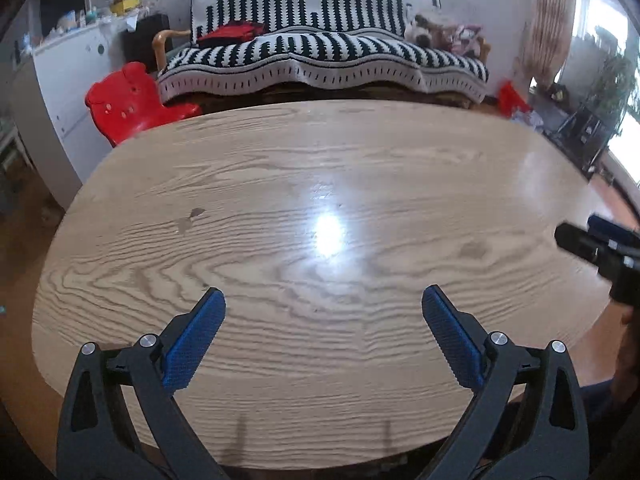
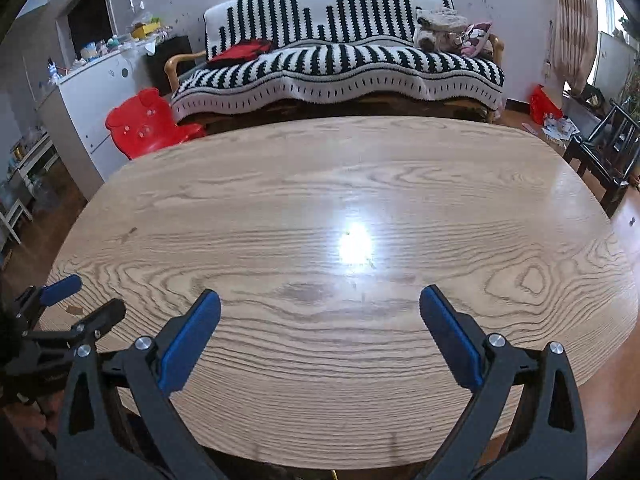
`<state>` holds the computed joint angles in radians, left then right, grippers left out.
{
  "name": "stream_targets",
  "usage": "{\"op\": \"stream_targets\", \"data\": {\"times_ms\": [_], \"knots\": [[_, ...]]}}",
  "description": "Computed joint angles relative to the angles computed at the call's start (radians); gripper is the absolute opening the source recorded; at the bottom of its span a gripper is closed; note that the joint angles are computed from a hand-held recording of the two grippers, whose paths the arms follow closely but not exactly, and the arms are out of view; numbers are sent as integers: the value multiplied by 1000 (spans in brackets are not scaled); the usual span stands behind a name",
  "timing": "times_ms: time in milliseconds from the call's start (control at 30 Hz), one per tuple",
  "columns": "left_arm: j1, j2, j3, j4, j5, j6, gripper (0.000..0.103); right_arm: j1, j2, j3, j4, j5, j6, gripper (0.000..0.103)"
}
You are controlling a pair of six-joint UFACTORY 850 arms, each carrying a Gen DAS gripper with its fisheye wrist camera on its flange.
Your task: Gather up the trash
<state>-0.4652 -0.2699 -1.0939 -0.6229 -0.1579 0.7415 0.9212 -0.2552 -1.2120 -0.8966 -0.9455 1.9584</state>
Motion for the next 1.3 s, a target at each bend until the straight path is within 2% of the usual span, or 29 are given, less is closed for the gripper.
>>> {"op": "stream_targets", "data": {"times_ms": [67,167,333,633,1300], "knots": [[-3,0,-2,77,-4,-74,96,5,-17,-12,-1,-28,-22,96],[12,6,8,-62,-28,60,96,10,-21,-12,-4,-16,-16,96],[24,2,8,-77,-68,63,96,15,-22,-9,3,-10,-28,96],[21,9,20,-41,-37,11,96,20,-10,7,2,-4,-16,96],[24,2,12,-2,-39,-35,96,24,-5,9,7,-11,-20,96]]}}
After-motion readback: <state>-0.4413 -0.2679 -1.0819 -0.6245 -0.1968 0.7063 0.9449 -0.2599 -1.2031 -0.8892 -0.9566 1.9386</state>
